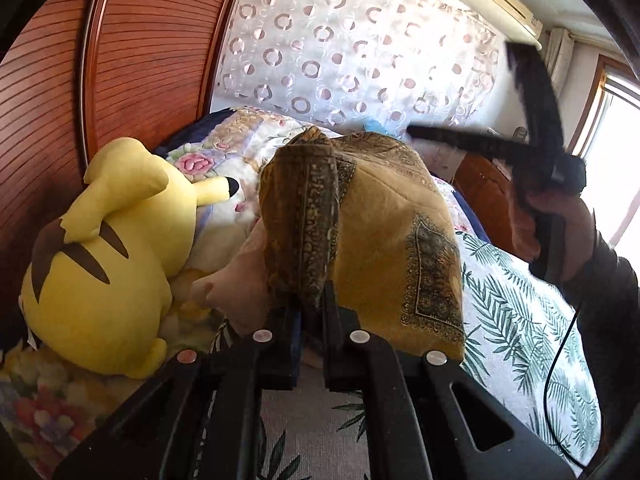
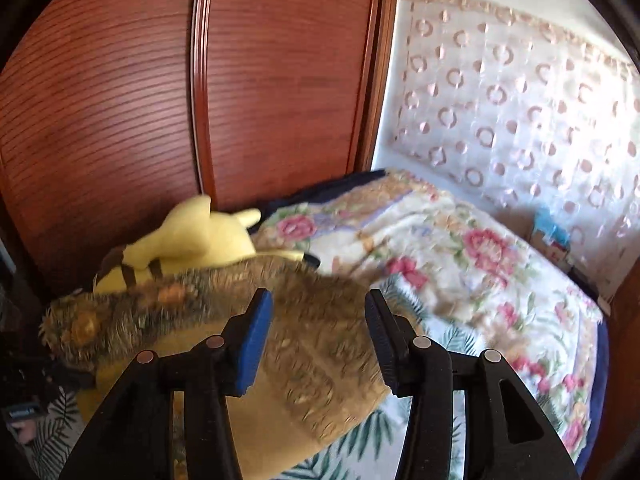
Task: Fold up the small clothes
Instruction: 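Carry the golden bundle with both grippers toward the yellow plush toy, then lower the golden bundle onto the bed beside the plush toy and release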
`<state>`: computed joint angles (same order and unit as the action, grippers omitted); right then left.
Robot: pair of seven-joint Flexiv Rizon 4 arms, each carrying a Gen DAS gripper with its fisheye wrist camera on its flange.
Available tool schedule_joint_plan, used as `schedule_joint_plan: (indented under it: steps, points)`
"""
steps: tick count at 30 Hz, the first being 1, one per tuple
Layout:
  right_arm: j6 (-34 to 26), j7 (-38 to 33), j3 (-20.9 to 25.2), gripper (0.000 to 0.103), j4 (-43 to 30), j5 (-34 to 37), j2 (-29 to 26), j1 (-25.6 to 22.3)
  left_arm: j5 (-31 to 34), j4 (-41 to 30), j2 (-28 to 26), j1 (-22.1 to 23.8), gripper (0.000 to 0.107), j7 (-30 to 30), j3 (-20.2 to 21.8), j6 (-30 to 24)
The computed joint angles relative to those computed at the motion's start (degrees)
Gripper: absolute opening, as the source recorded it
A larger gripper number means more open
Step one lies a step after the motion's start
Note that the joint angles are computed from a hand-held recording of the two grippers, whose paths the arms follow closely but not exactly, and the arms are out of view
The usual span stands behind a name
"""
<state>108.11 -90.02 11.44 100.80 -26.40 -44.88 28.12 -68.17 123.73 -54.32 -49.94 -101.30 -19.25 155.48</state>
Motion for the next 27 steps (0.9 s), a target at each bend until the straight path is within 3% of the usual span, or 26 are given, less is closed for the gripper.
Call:
schedule_joint_plan:
  steps: [2, 4, 6, 9, 12, 14, 16, 19, 22, 27]
  points:
    - [-4.29, 1.42, 3.05, 0.05, -2.93, -1.34, -2.45, -1.84, -0.6, -0.18, -0.04, -0.09, 0.008, 0.7, -0.03, -0.13]
    - [-7.69, 2.36, 2.05, 0.05, -5.78, -0.72, -4.31, -0.13, -0.51, -0.07, -0.11, 0.01, 0.008, 0.32, -0.02, -0.07]
    - [-7.17, 2.72, 0.76, 0.05, -8.02, 0.42, -6.35, 1.42, -0.71, -0.05, -0.23, 0.09, 0.008, 0.37, 0.0, -0.13]
    - [-6.79, 3.61, 4.26, 0.05, -10.9, 1.06, -9.13, -0.68, -1.85, -0.23, 0.11, 0.01, 0.014, 1.66, -0.24, -0.62]
    - [-5.29, 5.15, 0.05, 0.05, -10.26, 3.21, -8.19, 2.65, -6.14, -1.48, 0.32, -1.5, 0.024, 5.87, -0.79, 0.93]
    - [-3.45, 5.88, -2.67, 0.05, -8.34, 4.76, -6.8, 4.85, -8.21, -1.96, 0.39, -2.14, 0.042, 7.78, -1.4, 2.59]
    - [-0.91, 7.12, -4.71, 0.05, -5.66, 5.53, -5.16, 6.31, -9.53, -2.38, 0.58, -2.61, 0.054, 9.79, -1.99, 4.29]
    - [6.0, 5.44, -8.13, 0.05, 2.7, 11.27, -1.07, 10.17, -10.96, -3.38, 0.68, -3.27, 0.086, 12.79, -2.65, 6.95]
    - [9.84, 3.7, -10.64, 0.05, 7.51, 16.48, 0.85, 13.74, -14.99, -6.07, 0.54, -3.48, 0.087, 17.86, -4.41, 9.45]
    - [16.93, -1.12, -12.03, 0.051, 16.56, 26.42, 4.25, 18.22, -16.49, -9.36, 0.07, -3.46, 0.087, 23.77, -6.14, 11.79]
